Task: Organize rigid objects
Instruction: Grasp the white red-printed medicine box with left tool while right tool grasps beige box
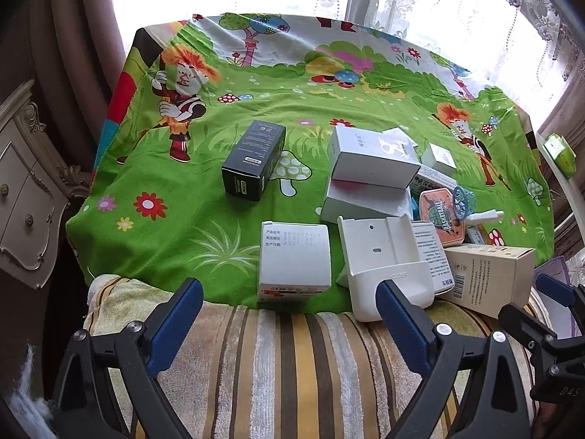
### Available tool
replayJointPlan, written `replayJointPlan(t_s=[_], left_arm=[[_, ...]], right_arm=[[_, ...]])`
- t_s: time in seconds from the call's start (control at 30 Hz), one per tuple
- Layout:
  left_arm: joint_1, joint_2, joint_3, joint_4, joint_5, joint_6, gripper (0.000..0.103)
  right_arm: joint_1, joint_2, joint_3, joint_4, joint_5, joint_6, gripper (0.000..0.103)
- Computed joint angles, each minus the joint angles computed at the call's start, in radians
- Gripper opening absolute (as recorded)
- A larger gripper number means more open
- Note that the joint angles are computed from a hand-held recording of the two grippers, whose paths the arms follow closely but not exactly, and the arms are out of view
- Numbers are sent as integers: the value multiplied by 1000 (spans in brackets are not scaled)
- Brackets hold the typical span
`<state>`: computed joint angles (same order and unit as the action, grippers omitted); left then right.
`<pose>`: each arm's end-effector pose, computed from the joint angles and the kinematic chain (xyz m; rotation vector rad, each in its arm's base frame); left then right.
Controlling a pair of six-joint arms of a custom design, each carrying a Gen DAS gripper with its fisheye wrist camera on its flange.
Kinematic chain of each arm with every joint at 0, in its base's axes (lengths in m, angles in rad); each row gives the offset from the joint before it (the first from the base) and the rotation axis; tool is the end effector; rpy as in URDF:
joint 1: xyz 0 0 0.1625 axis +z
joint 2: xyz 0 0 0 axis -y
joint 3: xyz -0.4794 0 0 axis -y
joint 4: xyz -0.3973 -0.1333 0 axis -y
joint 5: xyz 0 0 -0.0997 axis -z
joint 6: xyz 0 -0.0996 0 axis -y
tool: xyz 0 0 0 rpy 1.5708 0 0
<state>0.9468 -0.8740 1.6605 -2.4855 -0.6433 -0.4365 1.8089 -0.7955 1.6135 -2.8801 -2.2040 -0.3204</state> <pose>-0.2331 -0.6883 0.2024 0.1421 2.3020 -0.7107 0.2451 -0.6947 0.1912 0.4786 -2.3940 0.5767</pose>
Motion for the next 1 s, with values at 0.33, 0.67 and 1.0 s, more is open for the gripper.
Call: replayJointPlan(t_s=[0.33, 0.67, 1.0], left_arm=[[28, 33, -77, 130, 6, -16, 57], [3, -25, 24, 54, 6, -66, 41], [-61, -108, 158, -4, 31, -120, 41]], right_arm=[[0, 40, -58, -2, -33, -30, 86], [-10, -10, 21, -10, 21, -48, 55], [-16, -107, 157, -72, 109, -78, 55]])
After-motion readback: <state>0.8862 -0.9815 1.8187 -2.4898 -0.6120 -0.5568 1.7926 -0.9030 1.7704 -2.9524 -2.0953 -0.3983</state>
